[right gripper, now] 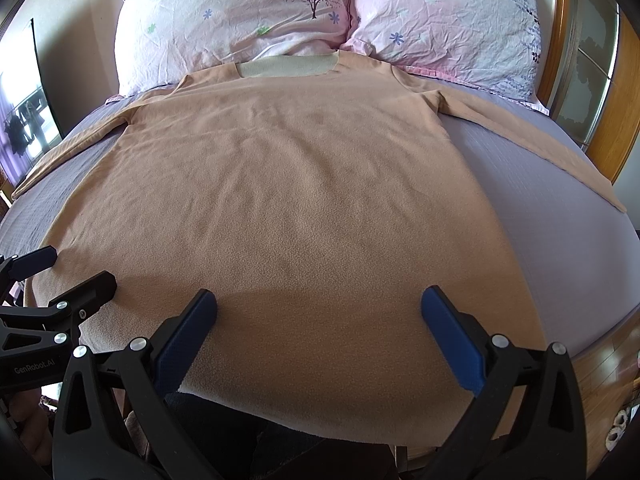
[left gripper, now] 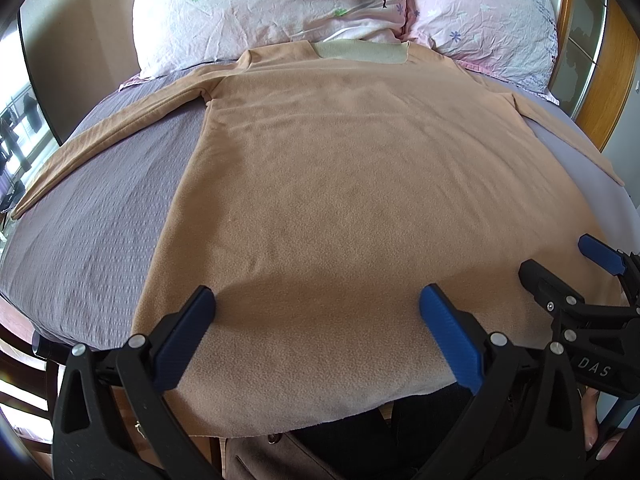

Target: Fold small clothes

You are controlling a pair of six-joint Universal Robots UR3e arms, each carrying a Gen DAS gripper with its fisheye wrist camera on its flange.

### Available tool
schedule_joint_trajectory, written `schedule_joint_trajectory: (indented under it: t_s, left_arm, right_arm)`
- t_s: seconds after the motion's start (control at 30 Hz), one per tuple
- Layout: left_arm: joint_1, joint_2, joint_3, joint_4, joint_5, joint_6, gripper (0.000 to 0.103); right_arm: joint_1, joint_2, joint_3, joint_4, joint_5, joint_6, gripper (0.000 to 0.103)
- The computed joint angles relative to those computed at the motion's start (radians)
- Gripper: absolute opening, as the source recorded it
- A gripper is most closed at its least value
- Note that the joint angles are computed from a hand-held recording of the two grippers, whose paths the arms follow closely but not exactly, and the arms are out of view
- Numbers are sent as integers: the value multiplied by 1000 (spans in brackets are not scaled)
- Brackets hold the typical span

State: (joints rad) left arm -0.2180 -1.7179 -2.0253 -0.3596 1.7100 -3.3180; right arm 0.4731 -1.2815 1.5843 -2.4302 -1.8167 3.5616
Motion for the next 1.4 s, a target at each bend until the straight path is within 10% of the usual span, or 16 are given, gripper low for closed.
schedule_joint_trajectory:
  t_s: [0.77,0.93,1.13,1.3,1.4]
  left_arm:
    - [0,0,-1,4,1,0,101]
    - [0,-5,-19,49,2,17,101]
    - [101,23,0,8,-150,97,101]
    - [216,13,-2,117,-275,116,101]
    - [271,-8,13,176,-322,123,101]
  right_arm:
    - [12,8,1,-15,-10,7,102]
    - [-34,-19,191,-360,52,-156,102]
    - [-351,-232,330,-416,218,-187,102]
    - [-739,-226,132,-95,230,-67,100]
    - [-948,-120,19,14,306,10,68]
